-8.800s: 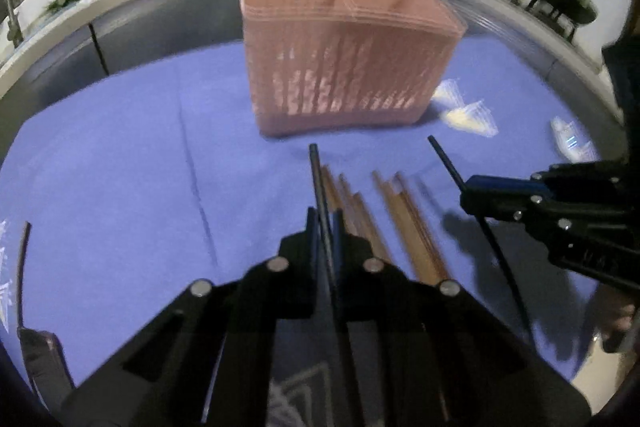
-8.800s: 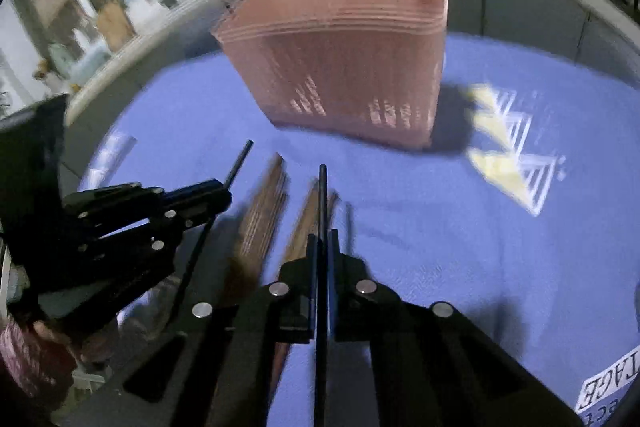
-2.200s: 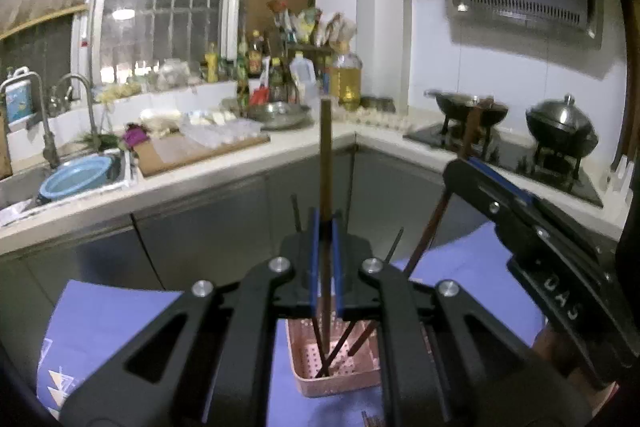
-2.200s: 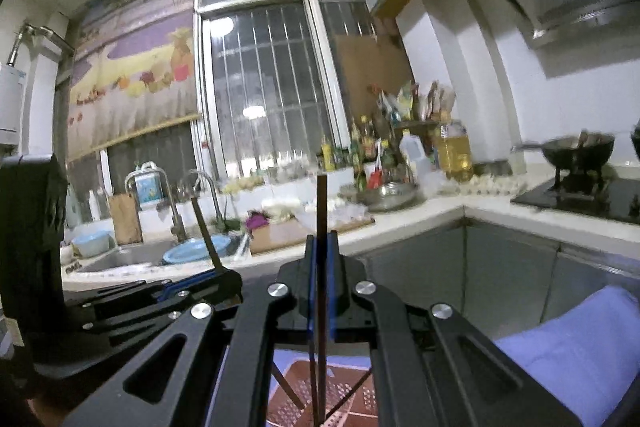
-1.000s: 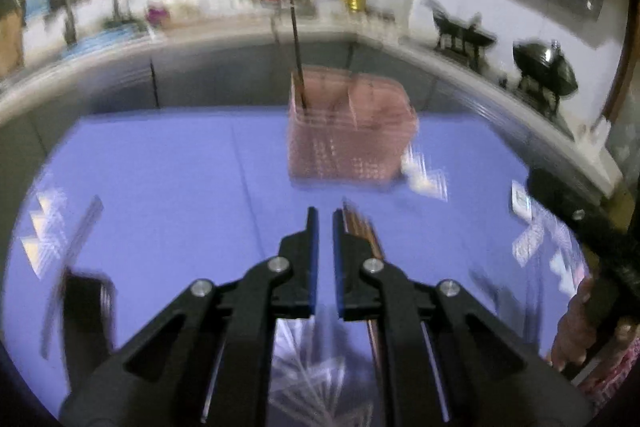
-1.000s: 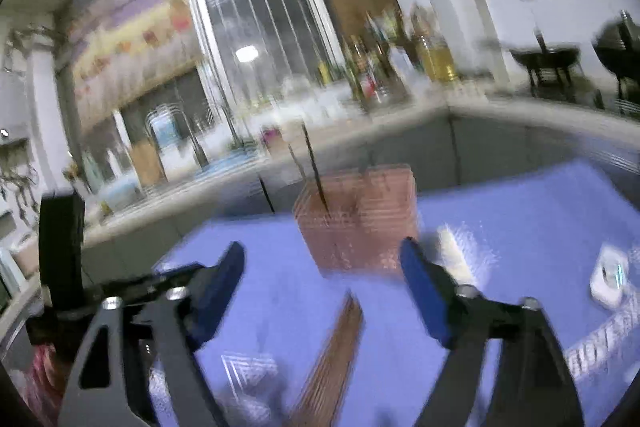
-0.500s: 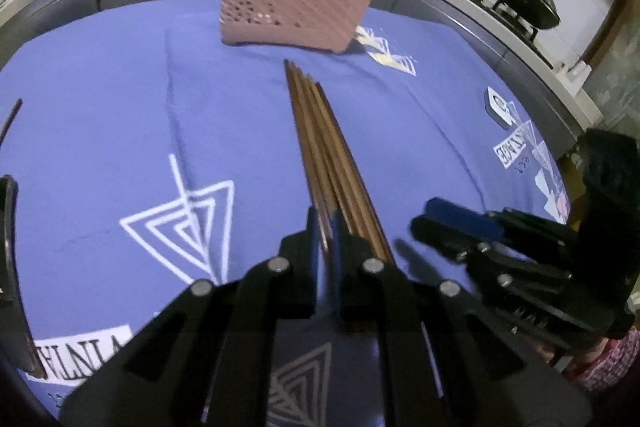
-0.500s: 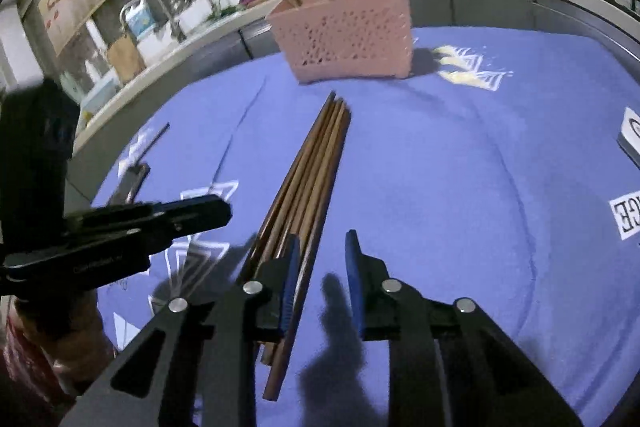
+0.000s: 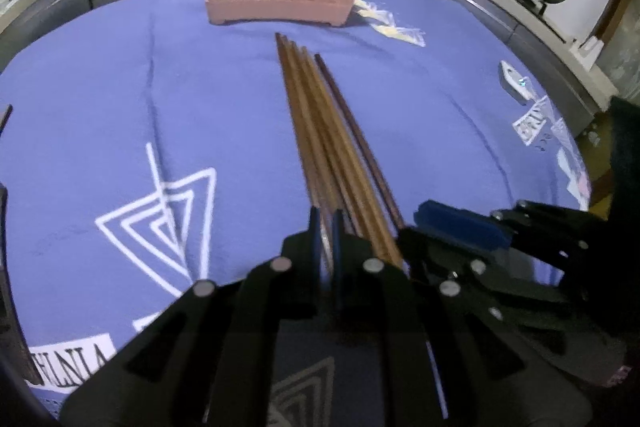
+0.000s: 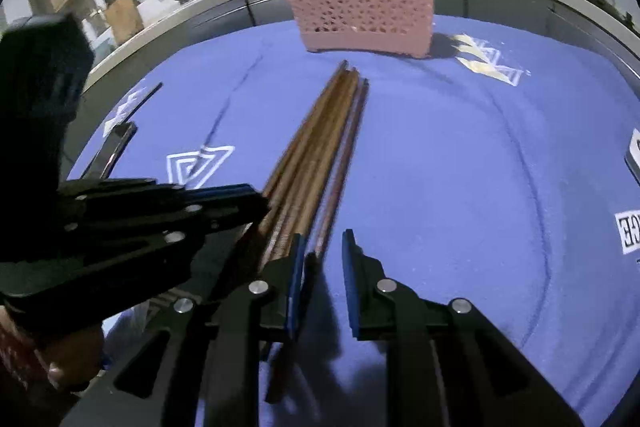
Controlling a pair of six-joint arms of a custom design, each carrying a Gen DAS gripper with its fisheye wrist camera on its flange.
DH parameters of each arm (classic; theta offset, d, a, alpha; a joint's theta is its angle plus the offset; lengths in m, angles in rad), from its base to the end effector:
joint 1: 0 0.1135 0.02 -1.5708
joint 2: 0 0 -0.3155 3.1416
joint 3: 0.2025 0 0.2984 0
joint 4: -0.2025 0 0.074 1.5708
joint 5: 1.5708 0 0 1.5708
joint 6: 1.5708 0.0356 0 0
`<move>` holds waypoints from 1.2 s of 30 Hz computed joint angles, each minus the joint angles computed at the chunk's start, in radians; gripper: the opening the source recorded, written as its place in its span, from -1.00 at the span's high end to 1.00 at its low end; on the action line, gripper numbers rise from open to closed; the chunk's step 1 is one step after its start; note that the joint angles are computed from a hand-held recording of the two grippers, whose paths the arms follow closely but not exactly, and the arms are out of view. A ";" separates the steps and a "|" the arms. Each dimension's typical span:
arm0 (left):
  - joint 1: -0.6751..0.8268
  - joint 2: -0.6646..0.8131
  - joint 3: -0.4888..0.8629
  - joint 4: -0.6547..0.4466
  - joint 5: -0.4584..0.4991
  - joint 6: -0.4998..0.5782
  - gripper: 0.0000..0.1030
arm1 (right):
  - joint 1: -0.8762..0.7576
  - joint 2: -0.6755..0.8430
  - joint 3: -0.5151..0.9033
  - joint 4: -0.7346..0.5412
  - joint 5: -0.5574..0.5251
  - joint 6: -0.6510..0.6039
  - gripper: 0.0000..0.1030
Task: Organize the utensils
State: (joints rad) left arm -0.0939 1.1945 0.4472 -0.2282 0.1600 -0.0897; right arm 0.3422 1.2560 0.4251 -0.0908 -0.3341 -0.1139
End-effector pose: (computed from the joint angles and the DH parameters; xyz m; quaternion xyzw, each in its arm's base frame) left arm 0.2190 -0.0263 0.1619 0.0254 0.9529 -0.1029 0.2841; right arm 0.2116 0.0878 0.1523 -0.2629 0.8984 0.1924 0.2944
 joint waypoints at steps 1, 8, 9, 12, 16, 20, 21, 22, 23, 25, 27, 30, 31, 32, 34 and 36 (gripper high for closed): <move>0.000 0.005 0.003 0.002 -0.001 -0.003 0.88 | 0.010 0.005 -0.004 0.009 0.007 -0.004 0.61; -0.023 0.013 0.012 0.007 -0.040 -0.003 0.88 | -0.014 0.025 0.016 0.012 0.048 0.000 0.61; -0.022 0.015 0.013 0.006 -0.040 -0.005 0.88 | 0.000 0.019 0.012 0.016 0.066 -0.005 0.61; -0.031 0.018 0.018 0.004 -0.053 -0.013 0.88 | 0.041 0.016 0.001 0.028 0.095 -0.004 0.61; -0.064 0.019 0.021 0.000 -0.102 -0.018 0.88 | 0.038 0.015 -0.003 0.045 0.138 -0.013 0.62; -0.035 0.016 0.027 -0.025 -0.054 -0.018 0.88 | -0.001 0.023 0.005 0.038 0.118 -0.008 0.62; -0.029 0.019 0.028 -0.025 -0.048 -0.017 0.88 | 0.002 0.021 0.003 0.040 0.123 -0.008 0.62; -0.028 0.022 0.031 -0.026 -0.049 -0.016 0.88 | 0.006 0.019 0.001 0.041 0.125 -0.009 0.62; -0.031 0.021 0.032 -0.030 -0.051 -0.021 0.88 | 0.009 0.019 0.001 0.042 0.124 -0.010 0.62; -0.034 0.017 0.033 -0.034 -0.050 -0.023 0.88 | 0.019 0.014 -0.003 0.047 0.133 -0.013 0.62; -0.052 0.017 0.031 -0.030 -0.089 -0.019 0.88 | 0.020 0.008 -0.007 0.048 0.134 -0.015 0.62; -0.063 0.021 0.035 -0.033 -0.117 -0.019 0.85 | -0.005 0.009 -0.009 0.052 0.121 -0.019 0.63; -0.062 0.020 0.036 -0.036 -0.116 -0.017 0.87 | -0.013 0.011 -0.006 0.050 0.118 -0.017 0.63; -0.058 0.015 0.036 -0.042 -0.115 -0.015 0.90 | -0.027 0.012 -0.002 0.044 0.108 -0.013 0.63; -0.049 0.008 0.035 -0.053 -0.112 -0.012 0.92 | -0.047 0.016 0.008 0.025 0.088 -0.009 0.63; -0.025 -0.011 0.027 -0.067 -0.099 0.000 0.92 | -0.056 0.016 0.012 0.019 0.083 -0.012 0.63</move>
State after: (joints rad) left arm -0.1190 1.1834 0.4738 -0.2950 0.0613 -0.0899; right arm 0.2858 1.2722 0.4367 -0.0715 -0.2513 -0.1255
